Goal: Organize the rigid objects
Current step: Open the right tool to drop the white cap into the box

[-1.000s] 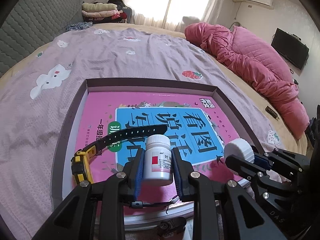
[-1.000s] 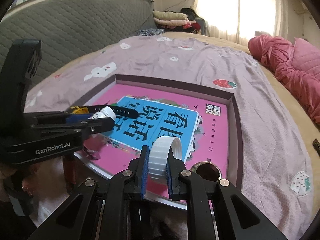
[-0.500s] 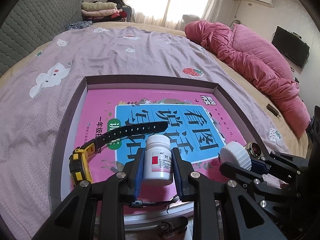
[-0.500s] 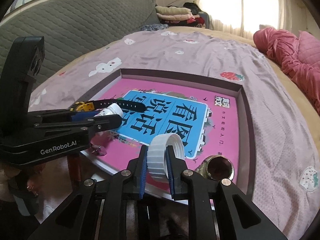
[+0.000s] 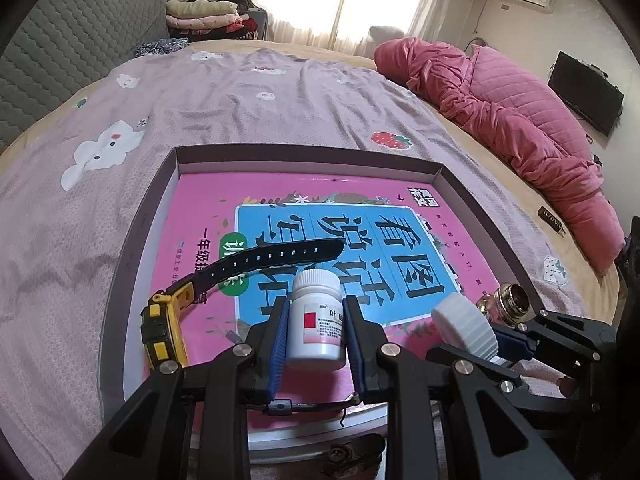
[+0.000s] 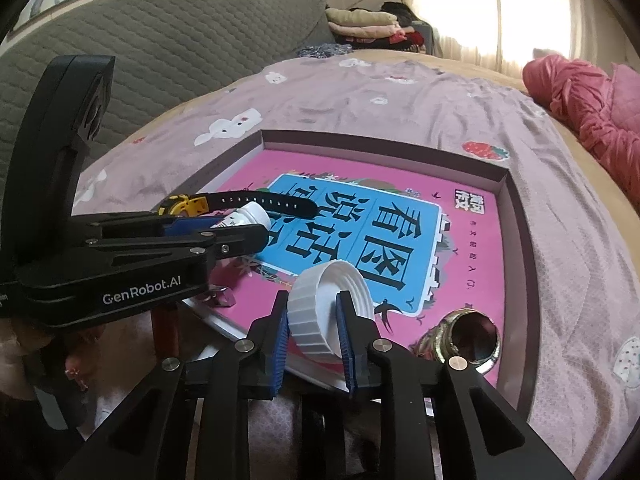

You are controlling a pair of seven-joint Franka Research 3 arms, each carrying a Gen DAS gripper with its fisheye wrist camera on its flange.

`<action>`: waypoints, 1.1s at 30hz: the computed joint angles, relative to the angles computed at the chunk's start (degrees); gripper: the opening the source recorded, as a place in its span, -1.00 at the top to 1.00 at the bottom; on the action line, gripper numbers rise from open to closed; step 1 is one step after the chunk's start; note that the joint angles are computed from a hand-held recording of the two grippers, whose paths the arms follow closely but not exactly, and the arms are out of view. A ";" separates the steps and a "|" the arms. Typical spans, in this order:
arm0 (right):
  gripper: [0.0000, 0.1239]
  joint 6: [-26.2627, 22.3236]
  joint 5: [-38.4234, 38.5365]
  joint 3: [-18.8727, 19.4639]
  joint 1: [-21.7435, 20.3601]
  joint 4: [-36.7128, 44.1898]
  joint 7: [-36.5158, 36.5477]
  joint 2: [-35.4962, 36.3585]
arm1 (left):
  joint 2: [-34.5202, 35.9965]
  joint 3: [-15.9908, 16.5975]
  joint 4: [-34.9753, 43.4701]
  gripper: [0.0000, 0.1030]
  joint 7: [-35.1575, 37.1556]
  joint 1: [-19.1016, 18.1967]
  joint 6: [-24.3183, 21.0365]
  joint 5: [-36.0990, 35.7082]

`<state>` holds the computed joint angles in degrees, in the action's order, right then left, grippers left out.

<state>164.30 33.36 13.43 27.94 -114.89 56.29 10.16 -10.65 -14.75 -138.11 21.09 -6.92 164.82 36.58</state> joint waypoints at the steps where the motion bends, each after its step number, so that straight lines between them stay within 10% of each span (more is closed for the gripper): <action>1: 0.60 -0.57 0.84 0.21 -0.27 0.33 -0.32 0.16 | 0.14 0.04 0.10 0.48 0.11 -0.01 -0.01 -0.03; 33: 0.03 -7.04 12.07 0.45 -0.93 2.50 -7.55 0.00 | 0.65 1.32 -0.32 0.48 4.69 -0.72 1.10 -4.84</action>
<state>157.26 45.43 13.88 27.01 -112.40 48.74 10.16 -10.00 -13.43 -138.44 25.79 -7.64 165.92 31.74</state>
